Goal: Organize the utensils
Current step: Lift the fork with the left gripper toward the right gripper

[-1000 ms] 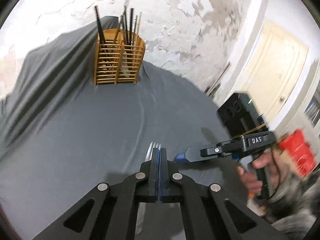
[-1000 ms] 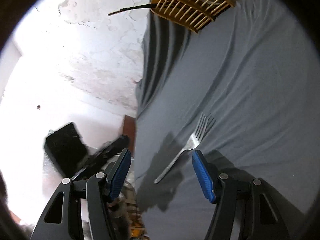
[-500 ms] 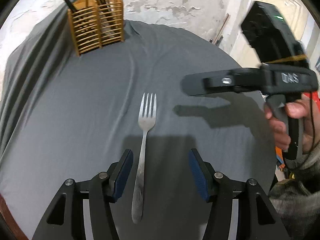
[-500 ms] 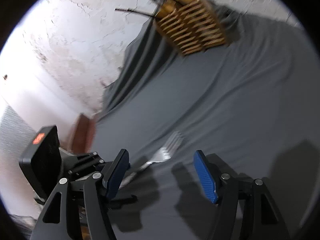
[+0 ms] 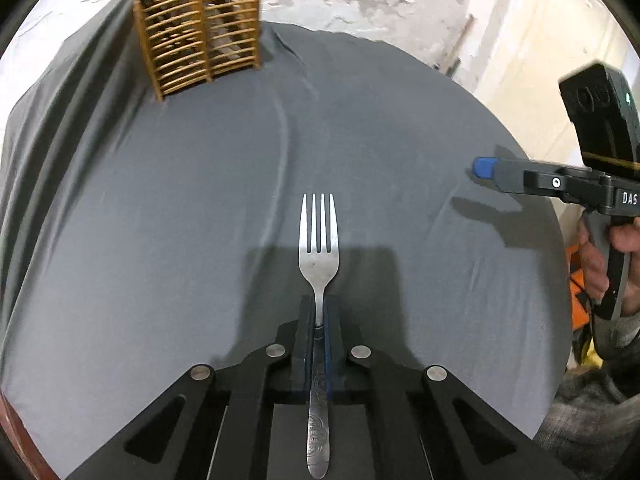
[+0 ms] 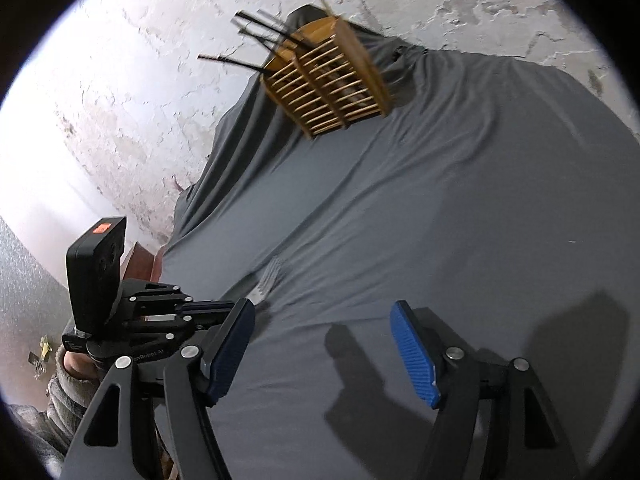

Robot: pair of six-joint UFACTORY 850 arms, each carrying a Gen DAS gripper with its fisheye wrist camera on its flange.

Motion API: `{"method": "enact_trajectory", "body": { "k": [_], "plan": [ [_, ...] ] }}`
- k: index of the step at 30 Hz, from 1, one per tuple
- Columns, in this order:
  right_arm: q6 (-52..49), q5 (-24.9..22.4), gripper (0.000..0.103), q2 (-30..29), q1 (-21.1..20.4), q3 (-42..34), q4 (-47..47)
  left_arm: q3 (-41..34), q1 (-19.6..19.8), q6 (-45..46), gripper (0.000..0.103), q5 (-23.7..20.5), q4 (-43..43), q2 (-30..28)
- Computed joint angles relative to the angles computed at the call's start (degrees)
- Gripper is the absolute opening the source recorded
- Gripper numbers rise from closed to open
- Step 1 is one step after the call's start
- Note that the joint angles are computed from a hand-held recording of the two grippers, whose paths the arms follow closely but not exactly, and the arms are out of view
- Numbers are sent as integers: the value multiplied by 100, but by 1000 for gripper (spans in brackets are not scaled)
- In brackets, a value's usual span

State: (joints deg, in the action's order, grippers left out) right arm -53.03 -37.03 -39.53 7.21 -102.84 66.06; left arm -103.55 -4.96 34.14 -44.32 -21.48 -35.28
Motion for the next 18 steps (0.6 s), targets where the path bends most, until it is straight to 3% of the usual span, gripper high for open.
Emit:
{"method": "enact_trajectory", "body": {
  "k": [4,7,15,17,18],
  "plan": [
    [-172,-203,77,33,-111,101,396,560,269,640,3,216,-1326,511],
    [-430,-879,78,-116,-139,-17,911,890,379,1252,3,374,-2381,808],
    [-735,-1090,78,-353,99,-506,1182,1242,214,2080,3,215,-3473,937],
    [-651,-1196,75,-487,103,-749,1177,1369,150,2291,3,212,-3599,985],
    [-674,-1178,61,-515,119,-828,1135,1444,121,2393,3,221,-3649,1040]
  ]
}}
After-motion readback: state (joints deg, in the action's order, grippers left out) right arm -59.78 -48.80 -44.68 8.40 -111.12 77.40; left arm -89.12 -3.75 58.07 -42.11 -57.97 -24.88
